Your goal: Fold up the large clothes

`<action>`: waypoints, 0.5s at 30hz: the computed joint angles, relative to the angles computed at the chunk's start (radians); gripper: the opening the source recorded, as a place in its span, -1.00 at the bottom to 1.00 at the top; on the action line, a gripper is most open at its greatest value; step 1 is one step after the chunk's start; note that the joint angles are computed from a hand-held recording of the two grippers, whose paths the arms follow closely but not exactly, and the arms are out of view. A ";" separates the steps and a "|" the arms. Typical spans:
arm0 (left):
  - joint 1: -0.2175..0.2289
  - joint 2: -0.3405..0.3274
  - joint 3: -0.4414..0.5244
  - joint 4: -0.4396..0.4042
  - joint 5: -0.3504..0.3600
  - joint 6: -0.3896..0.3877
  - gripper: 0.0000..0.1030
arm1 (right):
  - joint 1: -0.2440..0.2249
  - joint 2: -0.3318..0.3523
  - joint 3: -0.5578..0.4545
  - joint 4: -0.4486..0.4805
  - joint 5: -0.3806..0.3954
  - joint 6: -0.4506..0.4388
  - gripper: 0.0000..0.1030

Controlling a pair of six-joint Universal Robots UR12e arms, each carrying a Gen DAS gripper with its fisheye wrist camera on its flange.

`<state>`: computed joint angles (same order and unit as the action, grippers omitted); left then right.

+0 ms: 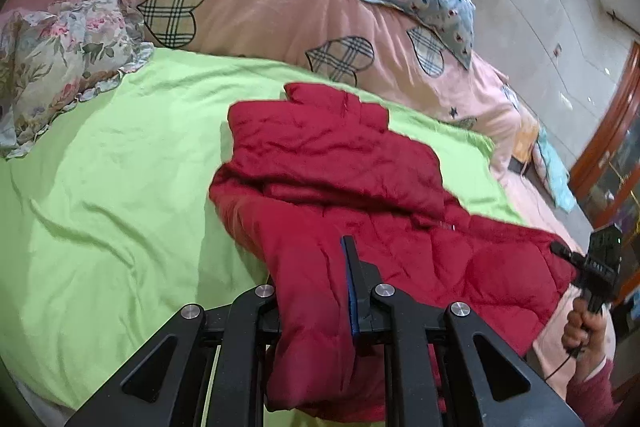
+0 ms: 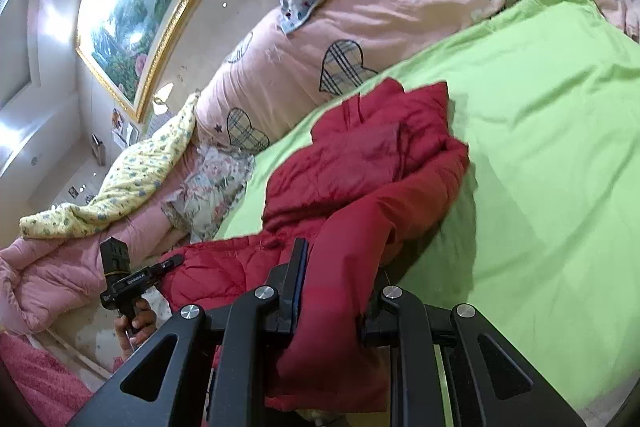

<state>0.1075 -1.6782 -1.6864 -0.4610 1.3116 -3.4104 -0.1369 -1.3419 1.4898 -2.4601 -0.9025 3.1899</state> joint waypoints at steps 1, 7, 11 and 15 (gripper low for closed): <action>0.000 -0.006 0.007 0.004 0.005 -0.009 -0.72 | 0.001 0.007 -0.006 -0.015 -0.001 0.012 -0.64; -0.005 -0.036 0.041 0.019 0.047 -0.051 -0.72 | 0.007 0.049 -0.043 -0.112 -0.040 0.082 -0.64; -0.020 -0.067 0.086 0.012 0.101 -0.063 -0.71 | 0.029 0.078 -0.081 -0.152 -0.122 0.081 -0.64; -0.028 -0.105 0.142 -0.006 0.136 -0.089 -0.71 | 0.038 0.112 -0.123 -0.181 -0.150 0.110 -0.64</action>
<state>0.0797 -1.7832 -1.5443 -0.4673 1.4474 -3.4999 -0.0989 -1.2300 1.3664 -2.6413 -1.0521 3.2996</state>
